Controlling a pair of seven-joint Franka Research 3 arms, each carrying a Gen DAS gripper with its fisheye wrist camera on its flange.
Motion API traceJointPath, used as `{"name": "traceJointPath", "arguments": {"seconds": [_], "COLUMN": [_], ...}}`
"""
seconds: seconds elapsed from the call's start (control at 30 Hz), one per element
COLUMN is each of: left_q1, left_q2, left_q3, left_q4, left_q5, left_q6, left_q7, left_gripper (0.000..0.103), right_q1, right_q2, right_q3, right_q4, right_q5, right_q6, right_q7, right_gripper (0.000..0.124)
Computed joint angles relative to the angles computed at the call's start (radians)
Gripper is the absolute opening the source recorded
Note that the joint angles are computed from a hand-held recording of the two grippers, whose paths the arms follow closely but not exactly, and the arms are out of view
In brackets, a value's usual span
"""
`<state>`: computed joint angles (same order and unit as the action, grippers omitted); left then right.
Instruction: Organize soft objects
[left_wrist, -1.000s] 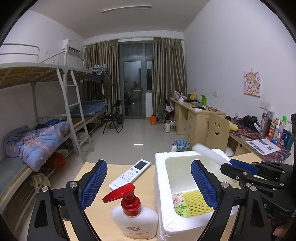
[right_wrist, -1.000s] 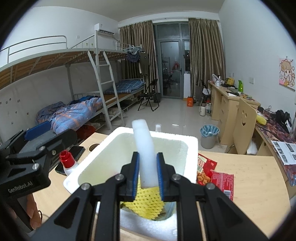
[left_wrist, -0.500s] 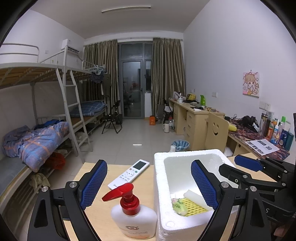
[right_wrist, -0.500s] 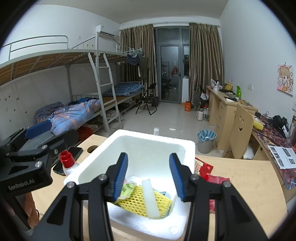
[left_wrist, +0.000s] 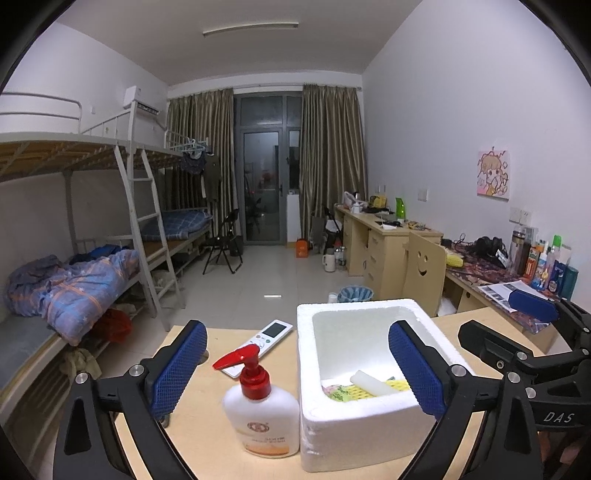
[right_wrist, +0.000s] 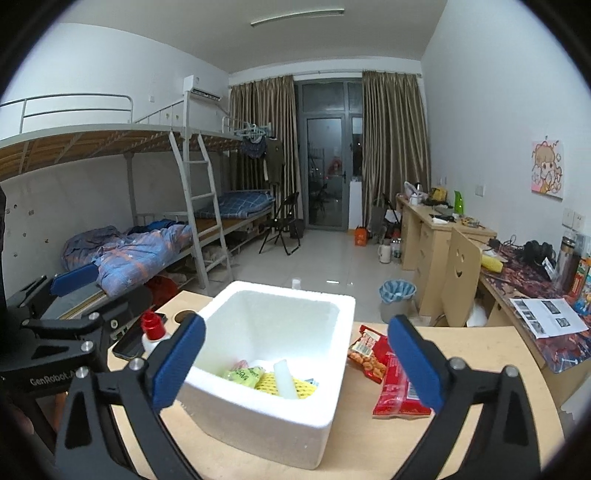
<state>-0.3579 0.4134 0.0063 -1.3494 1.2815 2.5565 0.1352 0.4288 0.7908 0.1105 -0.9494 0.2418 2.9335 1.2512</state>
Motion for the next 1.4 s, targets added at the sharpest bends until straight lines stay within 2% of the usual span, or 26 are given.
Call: {"name": "traceJointPath", "arguments": {"seconds": [0.3,0.73,0.87,0.93,1.03,1.3,1.33,1.4], "left_q1": [-0.011,0.004,0.009,0.014,0.016,0.003,0.001,-0.001], "left_q2": [-0.096,-0.167,-0.182,-0.196,-0.217,-0.243,-0.245,-0.253], "left_q3": [-0.036,-0.098,-0.107,-0.112,-0.124,-0.163,-0.168,-0.175], "left_q4": [-0.112,-0.197,-0.219,-0.243,-0.284,-0.354,-0.359,-0.378], "left_q5": [0.088,0.166,0.193,0.208,0.253,0.331,0.334,0.339], "left_q6": [-0.032,-0.055,-0.049,-0.041,-0.052,-0.150,-0.161,-0.178], "left_q7": [-0.078,-0.184,-0.226,-0.257,-0.328,-0.413,-0.417,-0.425], "left_gripper": [0.103,0.103,0.103,0.103,0.103,0.103,0.103,0.103], "right_q1": [-0.053,-0.100,-0.152,-0.174,-0.175,-0.336,-0.347,-0.324], "right_q2": [-0.156,-0.242,-0.254,-0.262,-0.269,-0.285,-0.291,-0.307], "right_q3": [0.084,0.141,0.212,0.242,0.240,0.413,0.420,0.385], "right_q4": [-0.260,-0.407,-0.442,-0.476,-0.515,-0.641,-0.660,-0.686], "right_q5": [0.065,0.112,0.125,0.126,0.107,-0.009,-0.021,-0.025], "right_q6": [0.133,0.234,0.262,0.304,0.366,0.455,0.469,0.488], "right_q7": [-0.101,-0.165,-0.210,-0.235,-0.232,-0.151,-0.137,-0.113], "right_gripper": [0.102,0.103,0.103,0.103,0.103,0.103,0.103,0.103]}}
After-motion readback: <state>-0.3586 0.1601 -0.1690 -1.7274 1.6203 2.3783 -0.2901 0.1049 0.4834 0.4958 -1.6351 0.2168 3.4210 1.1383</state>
